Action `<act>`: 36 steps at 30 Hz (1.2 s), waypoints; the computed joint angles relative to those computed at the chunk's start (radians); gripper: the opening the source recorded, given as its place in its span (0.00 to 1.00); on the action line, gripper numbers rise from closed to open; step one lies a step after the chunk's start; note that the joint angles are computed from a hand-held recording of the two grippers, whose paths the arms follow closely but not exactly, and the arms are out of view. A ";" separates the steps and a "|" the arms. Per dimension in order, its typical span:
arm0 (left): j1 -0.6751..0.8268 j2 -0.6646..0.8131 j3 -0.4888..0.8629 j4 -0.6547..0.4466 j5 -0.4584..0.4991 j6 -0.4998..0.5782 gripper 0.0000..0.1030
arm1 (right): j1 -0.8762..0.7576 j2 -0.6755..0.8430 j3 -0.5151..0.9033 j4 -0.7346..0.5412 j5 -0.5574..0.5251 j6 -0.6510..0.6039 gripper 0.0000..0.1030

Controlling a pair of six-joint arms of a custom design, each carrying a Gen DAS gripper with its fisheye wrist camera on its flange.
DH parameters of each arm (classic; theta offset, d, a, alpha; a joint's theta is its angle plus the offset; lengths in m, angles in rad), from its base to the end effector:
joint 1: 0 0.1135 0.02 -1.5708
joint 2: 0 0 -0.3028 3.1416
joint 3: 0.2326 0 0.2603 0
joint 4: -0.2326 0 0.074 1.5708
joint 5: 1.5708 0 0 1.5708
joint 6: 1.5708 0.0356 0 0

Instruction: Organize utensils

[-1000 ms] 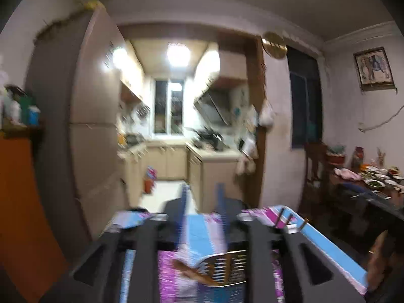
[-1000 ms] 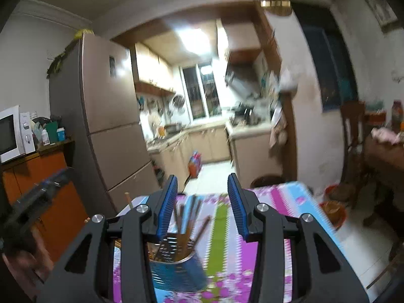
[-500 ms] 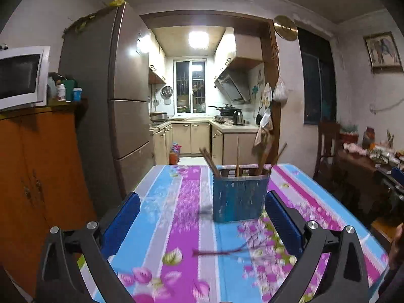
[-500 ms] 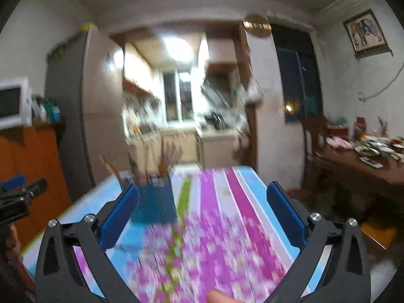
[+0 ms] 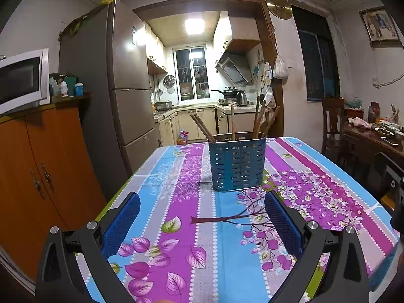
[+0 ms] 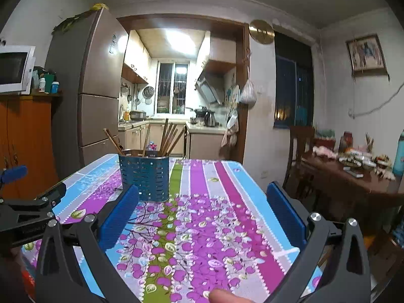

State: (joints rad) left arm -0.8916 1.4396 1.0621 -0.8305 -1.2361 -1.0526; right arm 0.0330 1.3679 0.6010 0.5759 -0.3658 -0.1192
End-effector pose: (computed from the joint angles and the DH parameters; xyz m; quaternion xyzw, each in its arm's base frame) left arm 0.1947 -0.1877 0.2960 -0.1687 0.7906 0.1997 0.5537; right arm 0.2877 0.0222 0.2572 -0.1731 0.7474 0.1132 0.6313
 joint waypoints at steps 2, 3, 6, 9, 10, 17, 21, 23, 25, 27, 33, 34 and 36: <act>-0.006 0.004 0.005 -0.006 0.000 -0.007 0.96 | -0.005 -0.006 -0.005 -0.009 0.000 0.006 0.95; -0.011 0.009 0.009 -0.018 -0.005 -0.018 0.96 | -0.004 -0.003 -0.004 -0.014 0.001 0.004 0.95; -0.020 0.020 0.019 -0.042 -0.009 -0.042 0.96 | -0.005 -0.013 -0.015 -0.015 0.006 -0.003 0.95; -0.027 0.024 0.019 -0.052 0.000 -0.057 0.96 | -0.006 -0.025 -0.023 -0.018 0.010 -0.010 0.95; -0.029 0.029 0.021 -0.061 0.005 -0.066 0.96 | -0.003 -0.028 -0.023 -0.027 0.017 -0.016 0.95; -0.038 0.040 0.031 -0.088 0.018 -0.091 0.96 | 0.019 -0.028 -0.016 -0.068 0.041 -0.034 0.95; -0.060 0.019 0.021 -0.101 -0.027 -0.137 0.96 | 0.024 -0.035 -0.031 -0.038 0.030 -0.025 0.95; -0.083 0.019 0.026 -0.146 -0.080 -0.202 0.96 | 0.024 -0.038 -0.042 -0.011 0.022 -0.016 0.95; -0.108 0.035 0.047 -0.256 -0.147 -0.325 0.96 | 0.030 -0.040 -0.047 0.006 0.030 -0.009 0.95; -0.115 0.056 0.073 -0.357 -0.170 -0.422 0.96 | 0.042 -0.040 -0.042 0.000 0.043 -0.011 0.95; -0.114 0.065 0.080 -0.421 -0.168 -0.496 0.96 | 0.056 -0.053 -0.052 0.006 0.056 -0.017 0.95; -0.116 0.065 0.077 -0.422 -0.170 -0.501 0.96 | 0.056 -0.056 -0.054 0.007 0.058 -0.019 0.95; -0.118 0.074 0.081 -0.448 -0.175 -0.528 0.96 | 0.058 -0.059 -0.054 0.006 0.059 -0.021 0.95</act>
